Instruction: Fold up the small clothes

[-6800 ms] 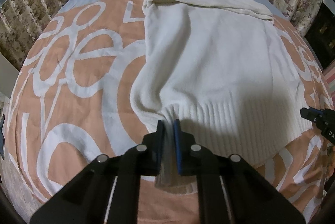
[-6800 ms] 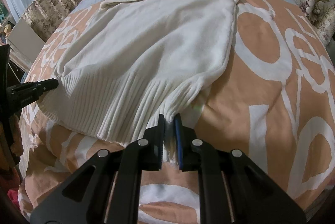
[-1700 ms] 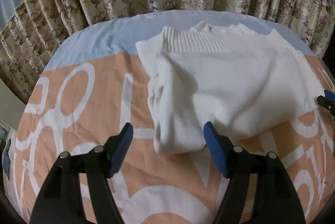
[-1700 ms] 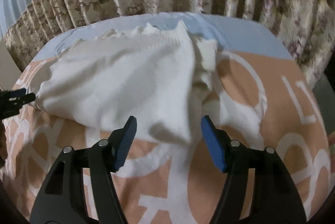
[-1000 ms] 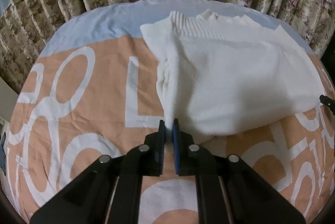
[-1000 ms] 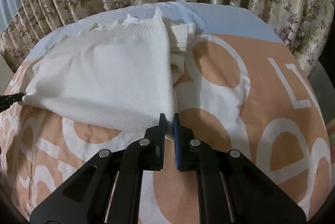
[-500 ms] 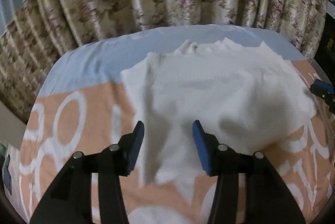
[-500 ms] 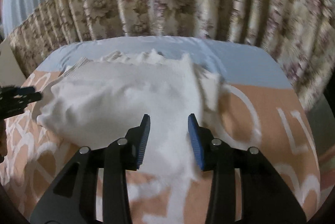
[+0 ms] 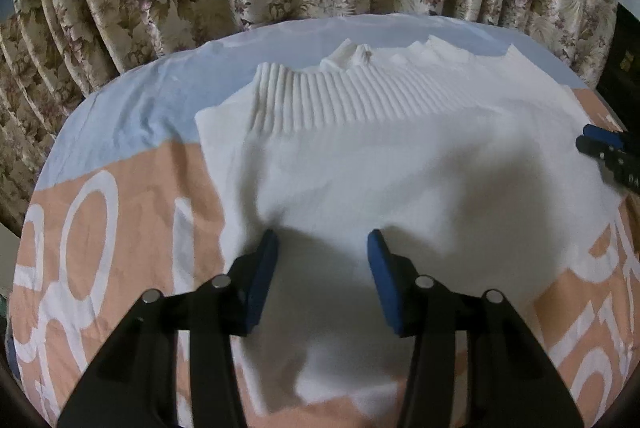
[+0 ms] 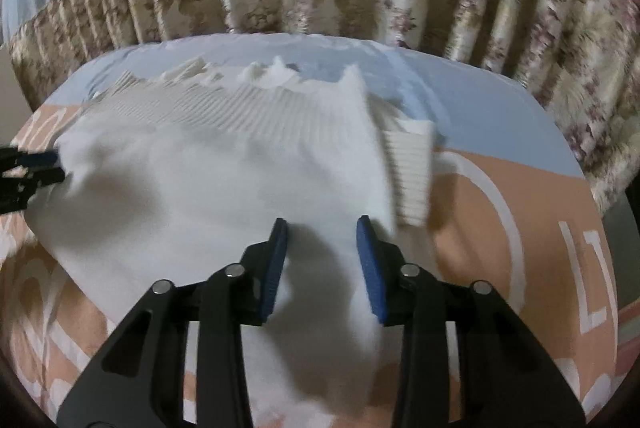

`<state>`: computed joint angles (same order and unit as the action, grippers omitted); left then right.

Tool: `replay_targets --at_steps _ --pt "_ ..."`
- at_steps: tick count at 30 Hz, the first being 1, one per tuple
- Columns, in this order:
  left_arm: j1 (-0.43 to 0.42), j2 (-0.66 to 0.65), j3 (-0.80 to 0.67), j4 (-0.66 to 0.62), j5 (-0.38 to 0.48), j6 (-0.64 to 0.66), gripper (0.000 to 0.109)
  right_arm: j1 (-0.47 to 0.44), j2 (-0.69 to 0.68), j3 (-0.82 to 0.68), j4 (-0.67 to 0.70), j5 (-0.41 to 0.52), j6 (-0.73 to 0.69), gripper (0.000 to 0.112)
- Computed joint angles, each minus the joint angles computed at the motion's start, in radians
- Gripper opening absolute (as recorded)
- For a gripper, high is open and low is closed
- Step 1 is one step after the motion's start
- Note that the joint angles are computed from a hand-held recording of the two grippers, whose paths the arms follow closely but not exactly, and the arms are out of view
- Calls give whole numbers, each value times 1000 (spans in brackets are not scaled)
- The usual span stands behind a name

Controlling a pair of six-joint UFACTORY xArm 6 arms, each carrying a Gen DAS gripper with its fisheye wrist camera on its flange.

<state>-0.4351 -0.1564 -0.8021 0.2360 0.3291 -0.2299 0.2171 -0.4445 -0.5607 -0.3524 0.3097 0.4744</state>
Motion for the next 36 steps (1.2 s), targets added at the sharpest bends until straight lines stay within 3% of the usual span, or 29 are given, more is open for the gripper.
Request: replay_targets --at_steps 3,5,8,10,12,14,19,24,27,29,31,36 --pt "9 -41 50 3 -19 7 48 -8 -35 35 132 -25 -94 28" --pt "2 -61 58 23 -3 -13 51 12 -77 52 123 -22 -81 39" --pt "-25 -95 54 53 17 -67 73 67 -129 70 33 -12 -6 54" --pt "-49 -107 47 115 15 -134 81 122 -135 67 -10 21 15 54" --pt "-78 -100 20 168 23 -204 82 165 -118 59 -47 53 21 54" --pt "-95 -76 -11 148 32 -217 85 182 -99 57 -80 92 29 53" --pt "-116 -7 -89 11 102 -190 90 115 -174 120 -32 98 22 53" --pt "-118 20 -115 46 137 -255 92 81 -213 136 139 89 -106 51" --pt "-123 37 -135 68 162 -294 93 83 -225 127 133 71 -72 74" --pt "-128 48 -150 71 174 -301 93 76 -215 103 33 58 35 97" --pt "-134 58 -165 88 183 -315 94 70 -201 81 -18 62 99 100" --pt "-145 82 -194 126 194 -349 98 47 -161 39 58 82 92 100"
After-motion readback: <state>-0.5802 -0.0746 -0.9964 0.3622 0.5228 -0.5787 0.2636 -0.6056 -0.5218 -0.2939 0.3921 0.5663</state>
